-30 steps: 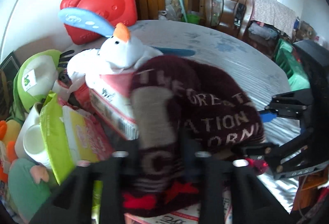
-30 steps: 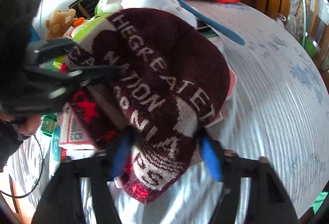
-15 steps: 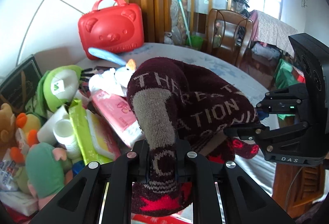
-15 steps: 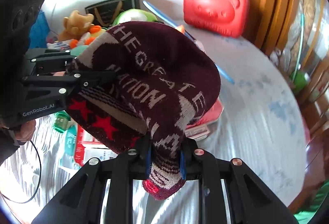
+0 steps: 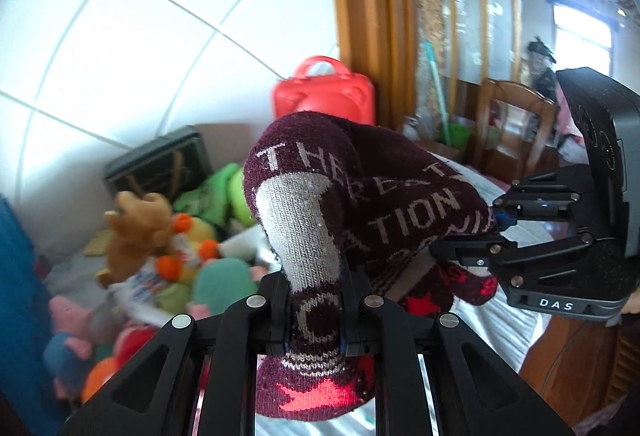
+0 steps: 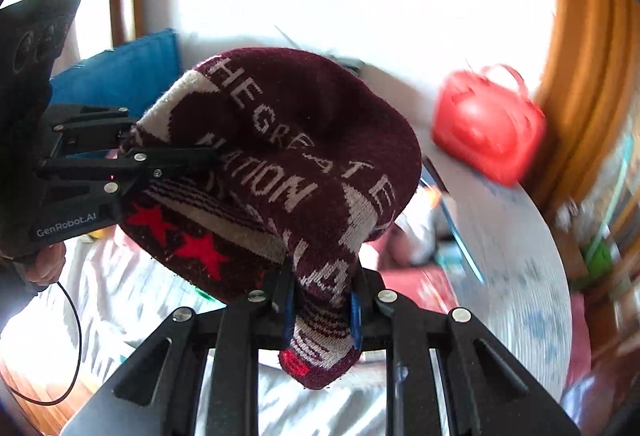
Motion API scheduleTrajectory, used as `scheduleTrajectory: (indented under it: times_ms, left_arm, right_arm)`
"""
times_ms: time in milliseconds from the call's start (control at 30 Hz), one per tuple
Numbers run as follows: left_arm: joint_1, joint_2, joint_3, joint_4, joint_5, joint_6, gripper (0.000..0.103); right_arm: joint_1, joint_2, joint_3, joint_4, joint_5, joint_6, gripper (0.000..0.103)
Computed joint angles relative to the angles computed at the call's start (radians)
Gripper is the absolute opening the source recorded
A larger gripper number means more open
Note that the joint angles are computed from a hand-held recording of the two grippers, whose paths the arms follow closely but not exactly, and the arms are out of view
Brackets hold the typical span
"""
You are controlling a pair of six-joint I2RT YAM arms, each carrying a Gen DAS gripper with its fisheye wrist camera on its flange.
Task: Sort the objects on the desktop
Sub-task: 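Carry the maroon knit hat with both grippers into the crate and release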
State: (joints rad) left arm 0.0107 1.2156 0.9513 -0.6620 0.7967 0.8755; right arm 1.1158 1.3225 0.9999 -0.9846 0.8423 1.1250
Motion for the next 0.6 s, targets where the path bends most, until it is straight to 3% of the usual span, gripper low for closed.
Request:
scheduleTrajectory:
  times_ms: [167, 367, 533, 600]
  left_arm:
    - [0.256, -0.003, 0.086, -0.1, 0.086, 0.062, 0.015]
    - [0.531, 0.104, 0.229, -0.19, 0.149, 0.154, 0.015]
    - [0.703, 0.285, 0.447, -0.247, 0.214, 0.2, 0.015]
    - [0.757, 0.391, 0.592, -0.303, 0.246, 0.231, 0.015]
  right_arm:
    - [-0.012, 0.138, 0.179, 0.142, 0.016, -0.246, 0.02]
    - [-0.013, 0.359, 0.433, 0.284, -0.012, -0.476, 0.02]
    - [-0.002, 0.612, 0.789, 0.302, -0.021, -0.624, 0.02]
    - [0.012, 0.751, 1.016, 0.258, -0.014, -0.67, 0.02]
